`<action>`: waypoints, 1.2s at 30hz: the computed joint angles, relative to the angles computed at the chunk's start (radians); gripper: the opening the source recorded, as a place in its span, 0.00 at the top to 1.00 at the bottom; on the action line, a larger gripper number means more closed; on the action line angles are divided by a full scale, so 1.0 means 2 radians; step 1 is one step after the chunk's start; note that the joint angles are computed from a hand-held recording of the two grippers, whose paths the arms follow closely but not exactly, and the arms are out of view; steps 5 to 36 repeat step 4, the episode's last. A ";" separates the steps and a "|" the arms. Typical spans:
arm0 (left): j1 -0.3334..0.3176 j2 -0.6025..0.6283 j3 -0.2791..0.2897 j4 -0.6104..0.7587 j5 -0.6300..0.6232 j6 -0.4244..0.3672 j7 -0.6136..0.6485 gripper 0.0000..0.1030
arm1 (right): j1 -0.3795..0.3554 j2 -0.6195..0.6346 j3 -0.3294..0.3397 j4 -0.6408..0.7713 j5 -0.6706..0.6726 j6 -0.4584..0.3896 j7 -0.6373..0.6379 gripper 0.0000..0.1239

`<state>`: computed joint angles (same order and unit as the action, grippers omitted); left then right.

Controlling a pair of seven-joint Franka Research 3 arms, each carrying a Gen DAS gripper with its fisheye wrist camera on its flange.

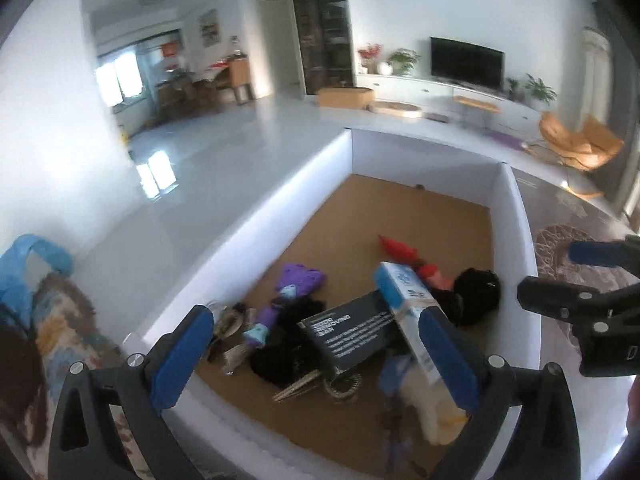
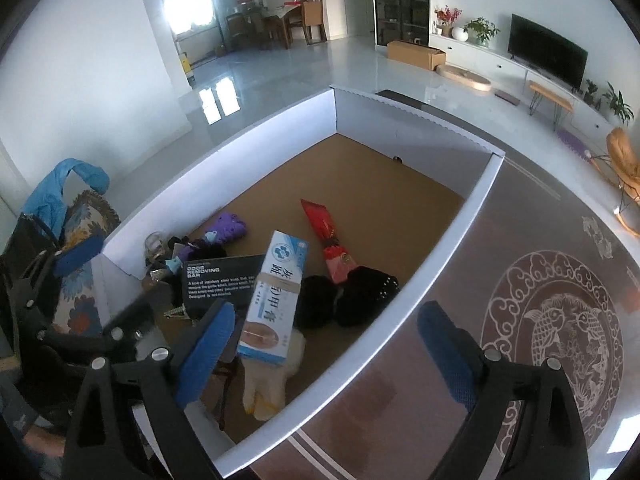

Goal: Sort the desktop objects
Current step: 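Open both tools to drop the glasses and ointment box into the bin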

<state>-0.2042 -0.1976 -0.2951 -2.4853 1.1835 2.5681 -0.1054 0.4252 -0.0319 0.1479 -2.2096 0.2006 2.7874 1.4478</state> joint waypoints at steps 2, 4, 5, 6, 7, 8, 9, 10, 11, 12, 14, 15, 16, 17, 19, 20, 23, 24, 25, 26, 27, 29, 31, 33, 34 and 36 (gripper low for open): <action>0.007 -0.004 0.012 -0.011 0.007 0.051 -0.010 0.00 | 0.000 0.001 0.000 0.000 0.001 -0.003 -0.002 0.25; 0.009 -0.004 0.004 -0.010 0.012 0.038 -0.019 0.00 | 0.000 0.000 0.000 -0.002 0.003 -0.001 -0.004 0.25; 0.009 -0.004 0.004 -0.010 0.012 0.038 -0.019 0.00 | 0.000 0.000 0.000 -0.002 0.003 -0.001 -0.004 0.25; 0.009 -0.004 0.004 -0.010 0.012 0.038 -0.019 0.00 | 0.000 0.000 0.000 -0.002 0.003 -0.001 -0.004 0.25; 0.009 -0.004 0.004 -0.010 0.012 0.038 -0.019 0.00 | 0.000 0.000 0.000 -0.002 0.003 -0.001 -0.004 0.25; 0.009 -0.004 0.004 -0.010 0.012 0.038 -0.019 0.00 | 0.000 0.000 0.000 -0.002 0.003 -0.001 -0.004 0.25; 0.009 -0.004 0.004 -0.010 0.012 0.038 -0.019 0.00 | 0.000 0.000 0.000 -0.002 0.003 -0.001 -0.004 0.25; 0.009 -0.004 0.004 -0.010 0.012 0.038 -0.019 0.00 | 0.000 0.000 0.000 -0.002 0.003 -0.001 -0.004 0.25; 0.009 -0.004 0.004 -0.010 0.012 0.038 -0.019 0.00 | 0.000 0.000 0.000 -0.002 0.003 -0.001 -0.004 0.25; 0.009 -0.004 0.004 -0.010 0.012 0.038 -0.019 0.00 | 0.000 0.000 0.000 -0.002 0.003 -0.001 -0.004 0.25; 0.009 -0.004 0.004 -0.010 0.012 0.038 -0.019 0.00 | 0.000 0.000 0.000 -0.002 0.003 -0.001 -0.004 0.25; 0.009 -0.004 0.004 -0.010 0.012 0.038 -0.019 0.00 | 0.000 0.000 0.000 -0.002 0.003 -0.001 -0.004 0.25; 0.009 -0.004 0.004 -0.010 0.012 0.038 -0.019 0.00 | 0.000 0.000 0.000 -0.002 0.003 -0.001 -0.004 0.25; 0.009 -0.004 0.004 -0.010 0.012 0.038 -0.019 0.00 | 0.000 0.000 0.000 -0.002 0.003 -0.001 -0.004 0.25; 0.009 -0.004 0.004 -0.010 0.012 0.038 -0.019 0.00 | 0.000 0.000 0.000 -0.002 0.003 -0.001 -0.004 0.25; 0.009 -0.004 0.004 -0.010 0.012 0.038 -0.019 0.00 | 0.000 0.000 0.000 -0.002 0.003 -0.001 -0.004 0.25; 0.009 -0.004 0.004 -0.010 0.012 0.038 -0.019 0.00 | 0.000 0.000 0.000 -0.002 0.003 -0.001 -0.004 0.25; 0.009 -0.004 0.004 -0.010 0.012 0.038 -0.019 0.00 | 0.000 0.000 0.000 -0.002 0.003 -0.001 -0.004 0.25; 0.009 -0.004 0.004 -0.010 0.012 0.038 -0.019 0.00 | 0.000 0.000 0.000 -0.002 0.003 -0.001 -0.004 0.25; 0.009 -0.004 0.004 -0.010 0.012 0.038 -0.019 0.00 | 0.000 0.000 0.000 -0.002 0.003 -0.001 -0.004 0.25; 0.009 -0.004 0.004 -0.010 0.012 0.038 -0.019 0.00 | 0.000 0.000 0.000 -0.002 0.003 -0.001 -0.004 0.25; 0.009 -0.004 0.004 -0.010 0.012 0.038 -0.019 0.00 | 0.000 0.000 0.000 -0.002 0.003 -0.001 -0.004 0.25; 0.009 -0.004 0.004 -0.010 0.012 0.038 -0.019 0.00 | 0.000 0.000 0.000 -0.002 0.003 -0.001 -0.004 0.25; 0.009 -0.004 0.004 -0.010 0.012 0.038 -0.019 0.00 | 0.000 0.000 0.000 -0.002 0.003 -0.001 -0.004 0.25; 0.009 -0.004 0.004 -0.010 0.012 0.038 -0.019 0.00 | 0.000 0.000 0.000 -0.002 0.003 -0.001 -0.004 0.25; 0.009 -0.004 0.004 -0.010 0.012 0.038 -0.019 0.00 | 0.000 0.000 0.000 -0.002 0.003 -0.001 -0.004 0.25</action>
